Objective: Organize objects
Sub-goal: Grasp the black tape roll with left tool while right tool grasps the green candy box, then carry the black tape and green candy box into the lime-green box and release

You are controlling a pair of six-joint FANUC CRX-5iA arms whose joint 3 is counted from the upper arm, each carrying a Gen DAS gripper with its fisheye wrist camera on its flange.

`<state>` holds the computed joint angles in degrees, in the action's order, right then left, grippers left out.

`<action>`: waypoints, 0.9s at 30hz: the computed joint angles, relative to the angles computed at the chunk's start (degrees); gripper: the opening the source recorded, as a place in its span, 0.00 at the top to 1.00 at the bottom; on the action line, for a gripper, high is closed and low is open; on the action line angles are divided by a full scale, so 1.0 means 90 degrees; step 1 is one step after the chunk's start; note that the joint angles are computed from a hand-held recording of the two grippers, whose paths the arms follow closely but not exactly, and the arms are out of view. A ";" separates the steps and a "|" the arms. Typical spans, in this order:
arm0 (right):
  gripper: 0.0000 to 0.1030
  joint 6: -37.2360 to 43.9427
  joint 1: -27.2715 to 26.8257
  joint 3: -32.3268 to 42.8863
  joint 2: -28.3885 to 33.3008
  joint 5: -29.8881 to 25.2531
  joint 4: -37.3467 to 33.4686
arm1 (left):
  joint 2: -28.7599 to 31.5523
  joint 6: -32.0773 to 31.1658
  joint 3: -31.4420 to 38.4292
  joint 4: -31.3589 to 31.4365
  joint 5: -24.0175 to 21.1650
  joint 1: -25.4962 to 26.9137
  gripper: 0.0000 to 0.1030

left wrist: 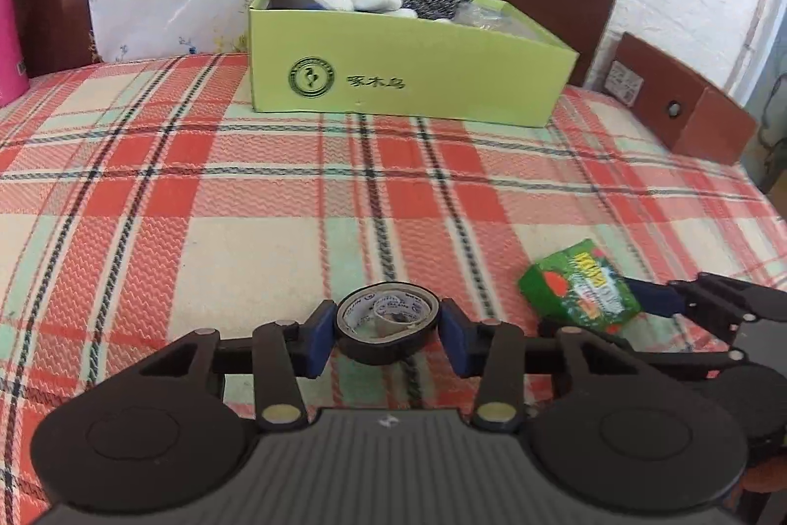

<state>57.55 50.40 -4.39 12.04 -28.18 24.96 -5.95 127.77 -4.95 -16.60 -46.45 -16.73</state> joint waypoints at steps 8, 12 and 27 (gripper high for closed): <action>0.43 0.0344 -0.0170 0.0293 -0.0212 0.0721 -0.0030 | -0.0201 -0.0673 0.0395 0.0254 0.0666 0.0247 0.54; 0.42 0.0483 -0.0345 0.1034 0.0074 0.0975 -0.0075 | -0.0007 -0.0822 0.0983 0.0188 0.0888 0.0448 0.54; 0.42 -0.0983 -0.0897 0.4555 0.2843 0.0981 0.1609 | 0.2140 -0.0713 0.3763 -0.0275 0.0226 0.1081 0.54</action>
